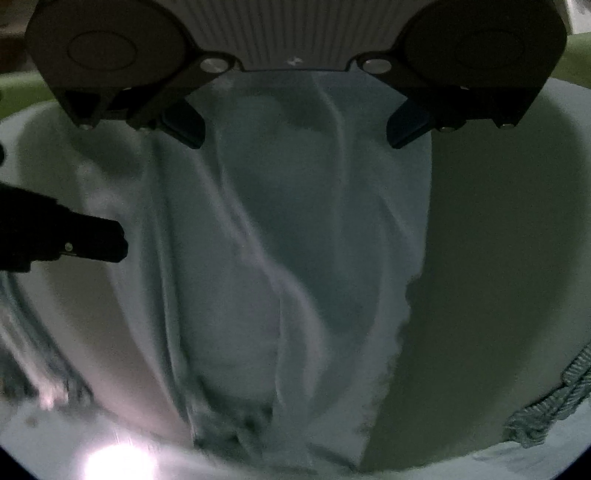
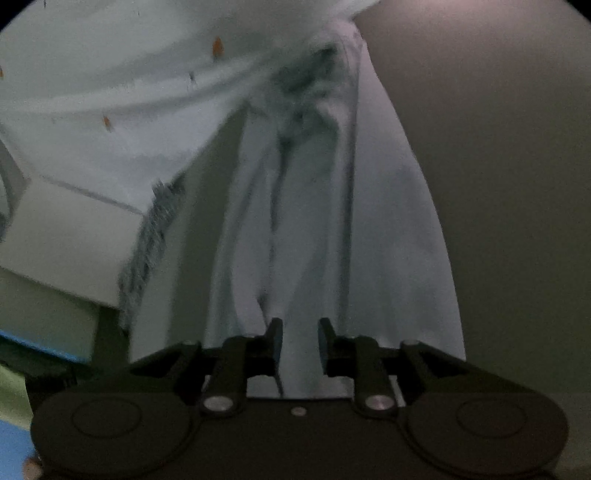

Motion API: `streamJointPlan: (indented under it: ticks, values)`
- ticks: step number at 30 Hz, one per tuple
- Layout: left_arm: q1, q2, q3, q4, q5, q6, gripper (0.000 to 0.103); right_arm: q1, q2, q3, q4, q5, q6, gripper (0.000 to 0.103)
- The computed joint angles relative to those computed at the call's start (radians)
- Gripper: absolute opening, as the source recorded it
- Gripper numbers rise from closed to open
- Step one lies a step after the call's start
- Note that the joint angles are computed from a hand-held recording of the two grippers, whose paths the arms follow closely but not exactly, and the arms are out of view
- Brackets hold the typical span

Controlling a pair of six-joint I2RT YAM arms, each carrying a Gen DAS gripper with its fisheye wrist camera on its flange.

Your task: Fold clothes

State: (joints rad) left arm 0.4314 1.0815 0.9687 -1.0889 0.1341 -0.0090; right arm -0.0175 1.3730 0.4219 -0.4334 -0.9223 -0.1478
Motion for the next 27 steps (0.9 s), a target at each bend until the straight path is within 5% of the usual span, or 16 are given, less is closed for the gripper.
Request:
streamJointPlan:
  ticks: [7, 12, 17, 22, 27]
  values:
    - [0.015, 0.159, 0.163, 0.116, -0.004, -0.082, 0.1, -0.019, 0.364, 0.177, 0.299, -0.137, 0.324, 0.02]
    - [-0.023, 0.358, 0.311, 0.191, -0.021, -0.096, 0.087, 0.055, 0.483, 0.274, 0.562, -0.095, 0.604, 0.02]
    - [-0.018, 0.608, 0.548, 0.224, 0.043, -0.028, 0.062, 0.143, 0.646, 0.431, 0.79, -0.004, 0.885, 0.021]
    - [-0.016, 1.0, 1.015, 0.112, 0.15, -0.047, 0.056, 0.208, 0.83, 0.612, 0.948, 0.048, 1.18, 0.026]
    - [-0.042, 1.344, 1.508, -0.027, 0.191, 0.052, 0.063, 0.258, 0.926, 0.737, 0.935, 0.169, 1.274, 0.029]
